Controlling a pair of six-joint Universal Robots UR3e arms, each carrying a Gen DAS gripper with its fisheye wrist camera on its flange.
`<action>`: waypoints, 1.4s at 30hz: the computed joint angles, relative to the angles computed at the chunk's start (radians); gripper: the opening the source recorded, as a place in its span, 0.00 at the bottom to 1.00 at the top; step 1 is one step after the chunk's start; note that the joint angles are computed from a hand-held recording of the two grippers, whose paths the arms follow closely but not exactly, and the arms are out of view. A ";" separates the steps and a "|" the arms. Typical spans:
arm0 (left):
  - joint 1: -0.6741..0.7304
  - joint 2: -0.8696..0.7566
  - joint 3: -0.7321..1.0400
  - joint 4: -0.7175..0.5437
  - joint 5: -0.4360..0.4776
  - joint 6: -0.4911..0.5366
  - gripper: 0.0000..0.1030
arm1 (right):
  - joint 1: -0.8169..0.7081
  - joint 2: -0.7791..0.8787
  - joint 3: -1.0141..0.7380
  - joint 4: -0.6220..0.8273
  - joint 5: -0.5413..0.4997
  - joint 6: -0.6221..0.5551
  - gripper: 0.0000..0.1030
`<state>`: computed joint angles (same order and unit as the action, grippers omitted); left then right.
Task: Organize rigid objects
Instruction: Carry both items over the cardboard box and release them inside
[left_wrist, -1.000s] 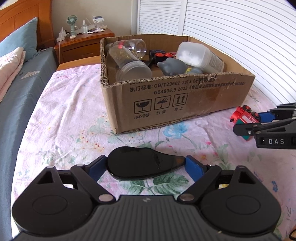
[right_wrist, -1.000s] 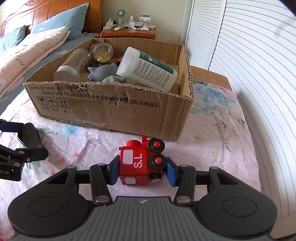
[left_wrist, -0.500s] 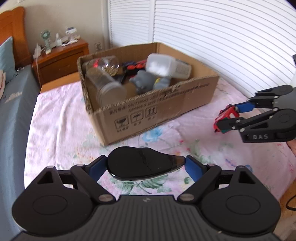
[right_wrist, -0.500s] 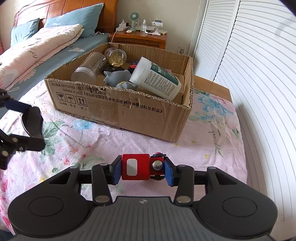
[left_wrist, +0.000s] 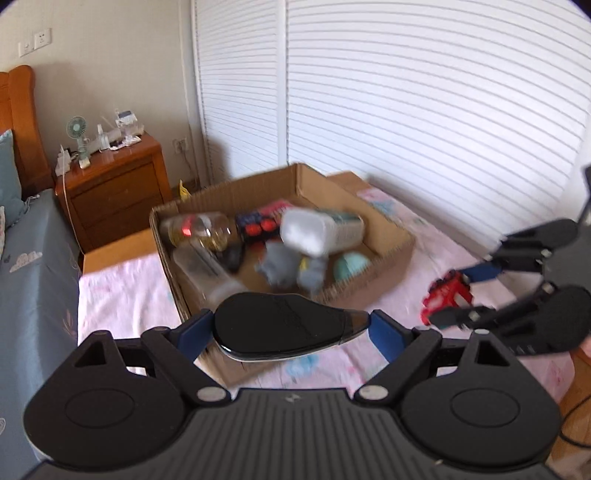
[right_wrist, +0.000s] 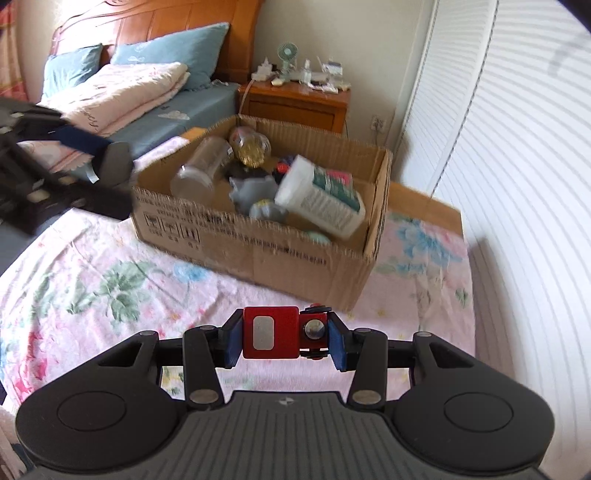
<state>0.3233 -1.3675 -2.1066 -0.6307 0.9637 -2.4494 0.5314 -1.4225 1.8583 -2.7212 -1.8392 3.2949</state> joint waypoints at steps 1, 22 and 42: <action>-0.016 -0.033 0.016 0.040 0.011 -0.029 0.87 | -0.001 -0.003 -0.012 0.006 -0.001 -0.011 0.49; -0.018 -0.088 -0.080 0.317 0.084 -0.179 0.99 | -0.049 0.150 -0.386 0.135 0.042 -0.147 0.49; 0.206 0.134 -0.325 0.301 -0.052 -0.075 0.99 | -0.053 0.749 -1.381 0.624 0.112 -0.154 0.49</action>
<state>0.5289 -1.2337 -2.4313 -0.3299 0.9119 -2.5240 0.4788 -0.6736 0.4771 -2.0975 -1.7270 3.1404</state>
